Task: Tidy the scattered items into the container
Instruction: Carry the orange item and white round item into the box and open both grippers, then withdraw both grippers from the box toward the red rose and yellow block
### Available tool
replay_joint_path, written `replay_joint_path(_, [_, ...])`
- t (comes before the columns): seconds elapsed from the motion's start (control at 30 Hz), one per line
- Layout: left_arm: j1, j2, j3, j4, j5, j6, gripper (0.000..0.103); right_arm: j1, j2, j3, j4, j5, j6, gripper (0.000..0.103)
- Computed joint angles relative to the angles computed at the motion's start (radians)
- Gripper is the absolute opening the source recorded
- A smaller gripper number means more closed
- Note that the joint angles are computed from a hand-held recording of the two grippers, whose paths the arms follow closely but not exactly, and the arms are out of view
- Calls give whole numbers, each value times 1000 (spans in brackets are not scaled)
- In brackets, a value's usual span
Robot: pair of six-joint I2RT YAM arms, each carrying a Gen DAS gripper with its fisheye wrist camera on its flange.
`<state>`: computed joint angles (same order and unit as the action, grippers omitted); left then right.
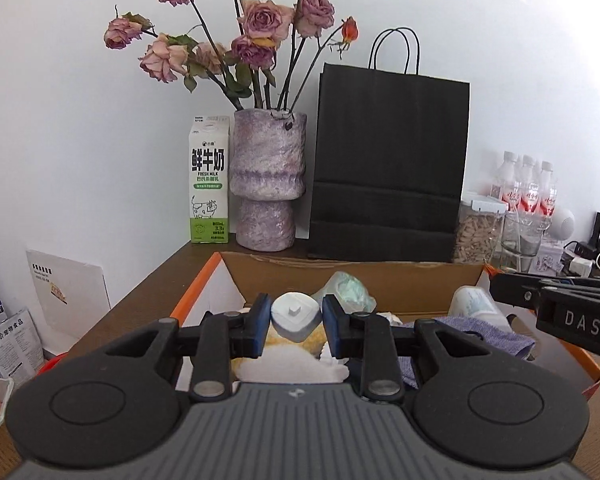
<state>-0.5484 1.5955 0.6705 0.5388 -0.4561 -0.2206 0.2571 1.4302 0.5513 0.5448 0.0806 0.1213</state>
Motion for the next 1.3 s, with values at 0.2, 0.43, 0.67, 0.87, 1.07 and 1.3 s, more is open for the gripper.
replay_joint_path(0.2, [5, 19, -7, 21, 9, 11, 29, 11, 57, 5, 22, 15, -17, 12])
replay_joint_path(0.43, [-18, 32, -28, 75, -39, 35, 32, 17, 51, -20, 45, 23, -28, 13])
replay_joint_path(0.67, [-58, 49, -98, 293, -191, 105, 103, 33, 42, -96, 187, 70, -41, 103])
replay_joint_path(0.87, [-60, 42, -92, 255, -192, 93, 103, 63, 43, -124, 248, 124, -62, 103])
replay_joint_path(1.07, [-57, 40, -101, 261, -186, 88, 103, 76, 41, -156, 291, 153, -62, 103])
replay_joint_path(1.3, [-59, 25, -122, 267, -183, 84, 103, 108, 14, -218, 336, 205, -103, 103])
